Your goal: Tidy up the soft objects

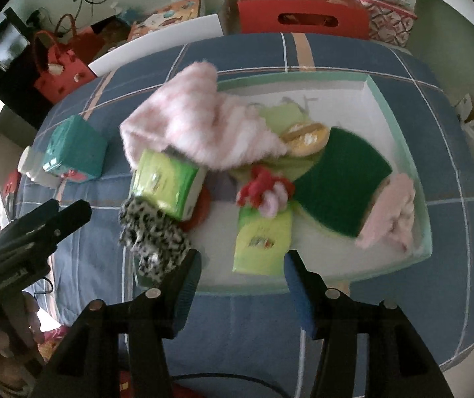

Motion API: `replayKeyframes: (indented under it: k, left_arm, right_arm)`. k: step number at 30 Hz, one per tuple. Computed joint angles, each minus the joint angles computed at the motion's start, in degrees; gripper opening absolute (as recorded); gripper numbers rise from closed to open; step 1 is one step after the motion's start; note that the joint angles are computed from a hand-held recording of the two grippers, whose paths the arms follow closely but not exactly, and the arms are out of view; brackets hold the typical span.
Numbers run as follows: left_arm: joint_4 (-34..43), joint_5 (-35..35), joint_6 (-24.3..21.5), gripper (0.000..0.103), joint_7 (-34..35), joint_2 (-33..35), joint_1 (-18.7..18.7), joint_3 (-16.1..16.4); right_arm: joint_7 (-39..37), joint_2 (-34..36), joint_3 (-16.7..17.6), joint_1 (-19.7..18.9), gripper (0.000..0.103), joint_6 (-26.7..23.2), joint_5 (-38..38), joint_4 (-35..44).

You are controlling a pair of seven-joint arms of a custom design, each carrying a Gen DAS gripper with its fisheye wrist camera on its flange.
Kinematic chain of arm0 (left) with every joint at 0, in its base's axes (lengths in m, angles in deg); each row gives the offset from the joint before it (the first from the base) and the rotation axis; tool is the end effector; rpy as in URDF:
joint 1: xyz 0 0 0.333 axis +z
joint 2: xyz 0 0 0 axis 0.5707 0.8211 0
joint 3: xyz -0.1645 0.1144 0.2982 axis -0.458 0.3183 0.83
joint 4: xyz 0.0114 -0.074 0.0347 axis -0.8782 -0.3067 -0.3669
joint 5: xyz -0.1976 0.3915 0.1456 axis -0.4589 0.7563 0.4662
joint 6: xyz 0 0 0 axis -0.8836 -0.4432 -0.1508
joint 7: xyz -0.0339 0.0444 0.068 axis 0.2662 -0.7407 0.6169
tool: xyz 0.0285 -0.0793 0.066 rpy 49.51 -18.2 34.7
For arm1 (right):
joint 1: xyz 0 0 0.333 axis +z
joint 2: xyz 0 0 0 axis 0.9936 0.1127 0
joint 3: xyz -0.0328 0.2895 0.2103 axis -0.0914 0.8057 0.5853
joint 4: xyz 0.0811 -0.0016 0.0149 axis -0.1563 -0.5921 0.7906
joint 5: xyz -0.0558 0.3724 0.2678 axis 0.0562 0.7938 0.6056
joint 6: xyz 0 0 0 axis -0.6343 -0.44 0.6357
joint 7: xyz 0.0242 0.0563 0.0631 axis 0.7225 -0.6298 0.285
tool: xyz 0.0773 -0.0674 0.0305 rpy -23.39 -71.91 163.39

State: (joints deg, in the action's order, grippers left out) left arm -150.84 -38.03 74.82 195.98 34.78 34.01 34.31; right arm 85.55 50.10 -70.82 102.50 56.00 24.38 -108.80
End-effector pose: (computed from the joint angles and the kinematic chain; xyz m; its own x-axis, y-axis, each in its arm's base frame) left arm 0.6437 -0.0849 0.4810 -0.3795 -0.9130 0.1498 -0.8446 0.2758 -0.4589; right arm 0.5621 0.2643 0.5146 -0.2573 -0.9593 -0.1161 -0.9221 0.2796 -0.2675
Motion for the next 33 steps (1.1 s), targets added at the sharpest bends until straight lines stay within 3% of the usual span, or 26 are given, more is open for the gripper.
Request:
replayKeyframes:
  k: [8,14,25,30,33]
  left_arm:
    - [-6.28,4.70,5.42,0.092,-0.54,-3.97,0.44,0.97]
    - [-8.22,7.23,6.25,0.092,-2.12,-5.04,0.71,1.70]
    - [-8.75,15.53,7.00,0.092,-9.66,-4.87,1.17,1.24]
    - [-9.23,20.47,7.49,0.092,-12.73,-5.28,1.17,1.04]
    - [-9.27,21.94,7.27,0.092,-13.46,-5.32,1.14,1.05]
  right_arm:
    - [7.57,-0.67,2.18,1.69,0.056,-0.57,-8.55,-1.48]
    - [12.90,-0.62,2.74,2.50,0.062,0.41,-13.08,-2.04]
    - [17.34,0.54,2.81,3.66,0.080,-0.19,-16.58,-1.95]
    - [18.58,0.99,2.81,4.06,0.099,-1.30,-18.07,-1.61]
    - [19.76,0.89,2.82,4.21,0.101,-1.85,-19.16,-1.66]
